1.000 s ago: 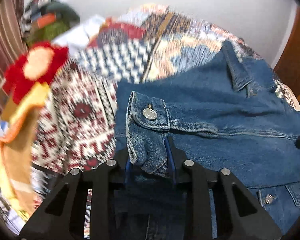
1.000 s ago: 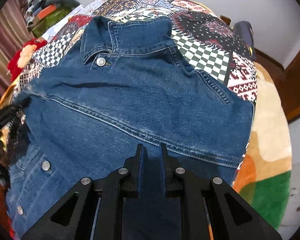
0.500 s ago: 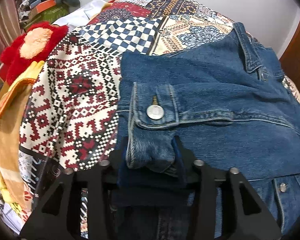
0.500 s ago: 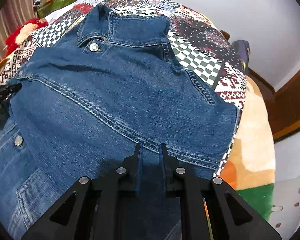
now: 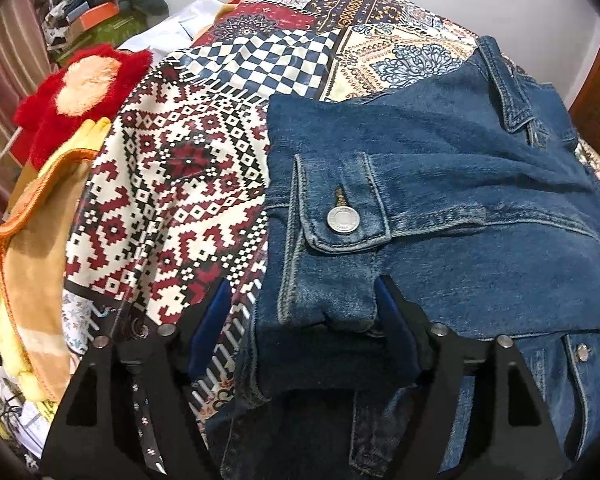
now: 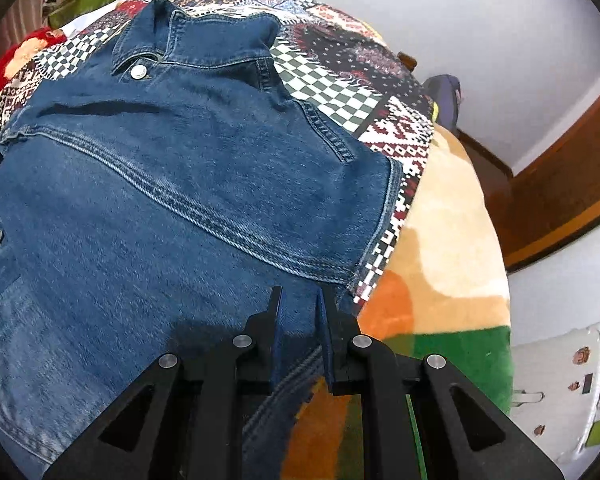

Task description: Fold large clothes

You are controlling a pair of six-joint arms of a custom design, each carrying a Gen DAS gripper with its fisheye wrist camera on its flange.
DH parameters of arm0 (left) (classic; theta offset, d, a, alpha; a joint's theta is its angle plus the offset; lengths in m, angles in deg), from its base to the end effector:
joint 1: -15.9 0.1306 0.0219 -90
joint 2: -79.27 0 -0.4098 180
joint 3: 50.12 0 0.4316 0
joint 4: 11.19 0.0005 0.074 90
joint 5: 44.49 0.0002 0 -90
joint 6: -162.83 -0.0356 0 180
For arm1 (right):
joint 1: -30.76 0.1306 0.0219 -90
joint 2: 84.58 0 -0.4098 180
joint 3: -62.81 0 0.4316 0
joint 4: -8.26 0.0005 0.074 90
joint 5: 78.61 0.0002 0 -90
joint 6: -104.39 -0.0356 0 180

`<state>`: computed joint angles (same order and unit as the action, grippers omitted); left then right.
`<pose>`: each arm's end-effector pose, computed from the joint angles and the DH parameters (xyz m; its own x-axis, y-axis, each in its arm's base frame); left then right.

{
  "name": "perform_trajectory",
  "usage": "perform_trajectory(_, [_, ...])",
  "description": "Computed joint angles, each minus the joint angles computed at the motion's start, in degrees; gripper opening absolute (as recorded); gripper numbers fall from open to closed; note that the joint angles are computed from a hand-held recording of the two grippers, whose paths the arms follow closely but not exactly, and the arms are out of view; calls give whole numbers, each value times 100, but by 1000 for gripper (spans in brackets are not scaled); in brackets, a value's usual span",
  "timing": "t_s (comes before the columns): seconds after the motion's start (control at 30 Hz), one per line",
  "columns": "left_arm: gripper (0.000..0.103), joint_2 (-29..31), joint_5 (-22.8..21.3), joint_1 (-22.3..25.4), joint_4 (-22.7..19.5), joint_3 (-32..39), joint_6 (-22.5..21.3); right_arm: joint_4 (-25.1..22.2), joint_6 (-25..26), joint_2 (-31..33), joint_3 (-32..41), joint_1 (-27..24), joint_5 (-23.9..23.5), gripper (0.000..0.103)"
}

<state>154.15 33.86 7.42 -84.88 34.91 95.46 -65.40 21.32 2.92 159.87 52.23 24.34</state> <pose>0.3849 -0.0506 0.5047 -0.8386 -0.2560 -0.4808 -0.2895 0.9572 -0.0046 0.4469 0.1667 0.5138 -0.7990 -0.4406 -0.4093 -0.3647 0.8962 -0.2528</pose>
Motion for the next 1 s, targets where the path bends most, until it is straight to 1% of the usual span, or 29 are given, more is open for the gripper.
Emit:
perform_trajectory(0.07, [76,-27,-31,-29,-32,-6,-45,111,54,-117,-134,38,110,11])
perform_trajectory(0.13, [79,-62,-80,-55,-92,-8,-101,151,90,-190,-200,64,225,11])
perform_trajectory(0.17, [80,-92,-90,-66,-137,-9,-105,133,85,-229,-227,67,335,15])
perform_trajectory(0.2, [80,-114,-30,-48,-177,6,-108,120,66,-278,-239,22,297,20])
perform_trajectory(0.23, [80,-127,41,-24,-218,26,-100,62,9,-299,-217,-24,296,33])
perform_trajectory(0.27, [80,-158,203,46,-309,76,-83,-67,-81,-291,-156,-73,367,52])
perform_trajectory(0.3, [80,-175,282,105,-380,123,-82,-174,-154,-289,-102,-131,399,59])
perform_trajectory(0.33, [80,-181,313,141,-424,164,-94,-205,-193,-311,-52,-228,291,60])
perform_trajectory(0.43, [81,-232,499,413,-427,357,-148,-178,-301,-283,140,-455,-104,60])
perform_trajectory(0.53, [82,-102,530,635,-439,607,-199,-248,-533,-6,541,-640,-553,61])
perform_trajectory(0.6, [82,2,612,750,-433,737,-226,-280,-676,269,839,-742,-1034,61])
perform_trajectory(0.7, [83,196,1106,988,-330,888,-278,-325,-880,651,1171,-801,-1538,61])
perform_trajectory(0.77, [83,450,1465,1124,-367,1016,-352,-375,-1002,903,1341,-813,-1697,61])
perform_trajectory(0.83, [83,667,1685,1193,-423,1105,-424,-418,-1158,1138,1469,-857,-1801,61])
perform_trajectory(0.9, [83,939,1995,1273,-452,1185,-461,-462,-1314,1319,1556,-911,-1871,61])
perform_trajectory(0.97, [83,1151,2227,1304,-444,1230,-525,-478,-1296,1455,1617,-959,-2033,61])
perform_trajectory(1.0, [83,1263,2197,1313,-438,1267,-533,-464,-1296,1495,1633,-984,-2116,61])
